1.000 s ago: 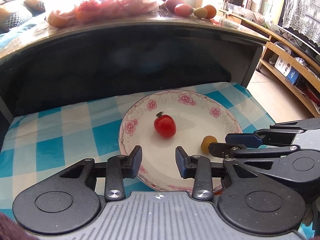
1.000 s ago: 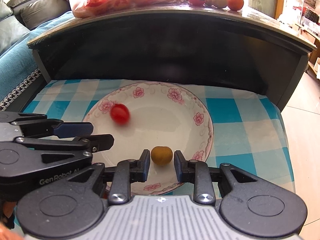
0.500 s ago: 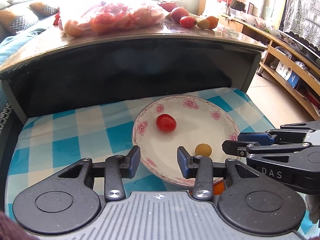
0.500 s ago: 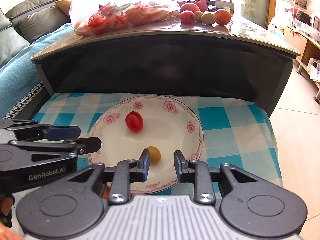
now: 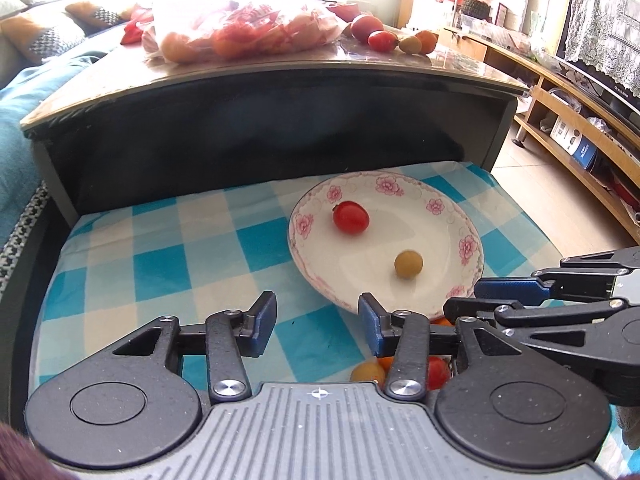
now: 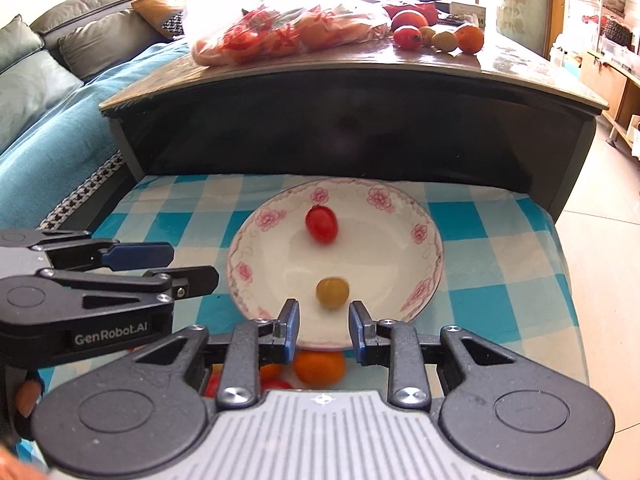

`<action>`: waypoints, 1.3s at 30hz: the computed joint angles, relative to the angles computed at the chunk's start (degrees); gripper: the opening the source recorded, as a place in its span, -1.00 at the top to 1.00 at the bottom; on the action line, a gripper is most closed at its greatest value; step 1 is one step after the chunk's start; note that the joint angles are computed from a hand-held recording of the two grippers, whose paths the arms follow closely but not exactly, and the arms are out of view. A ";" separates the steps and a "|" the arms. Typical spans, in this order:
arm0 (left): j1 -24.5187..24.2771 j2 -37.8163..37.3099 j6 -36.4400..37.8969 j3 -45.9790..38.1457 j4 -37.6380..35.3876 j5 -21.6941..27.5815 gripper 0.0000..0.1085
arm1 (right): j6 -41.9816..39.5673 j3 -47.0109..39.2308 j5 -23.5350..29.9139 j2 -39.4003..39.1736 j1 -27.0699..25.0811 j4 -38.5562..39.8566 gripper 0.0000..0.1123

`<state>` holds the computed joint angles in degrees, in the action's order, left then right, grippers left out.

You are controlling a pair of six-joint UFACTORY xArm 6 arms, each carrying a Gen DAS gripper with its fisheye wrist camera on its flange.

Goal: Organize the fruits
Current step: 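Withdraw both grippers from the bowl toward the remaining fruits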

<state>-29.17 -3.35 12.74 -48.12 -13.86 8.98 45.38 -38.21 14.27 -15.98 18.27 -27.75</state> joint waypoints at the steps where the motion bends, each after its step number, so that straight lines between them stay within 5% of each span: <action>1: 0.16 -0.43 0.16 0.45 -0.08 0.16 -0.01 | -0.27 0.16 0.41 -0.19 0.59 0.35 0.47; 17: 2.53 -7.73 3.36 6.18 -3.08 3.52 -0.08 | -1.93 1.37 2.18 -0.17 7.00 5.41 0.40; 33: 3.13 -8.45 5.99 6.80 -7.74 4.94 -0.12 | -23.11 -0.72 -0.28 4.74 10.29 29.82 0.19; 39: 3.40 -8.27 6.20 6.90 -8.41 5.66 -0.13 | -23.85 -1.38 -1.02 6.74 10.38 31.04 0.19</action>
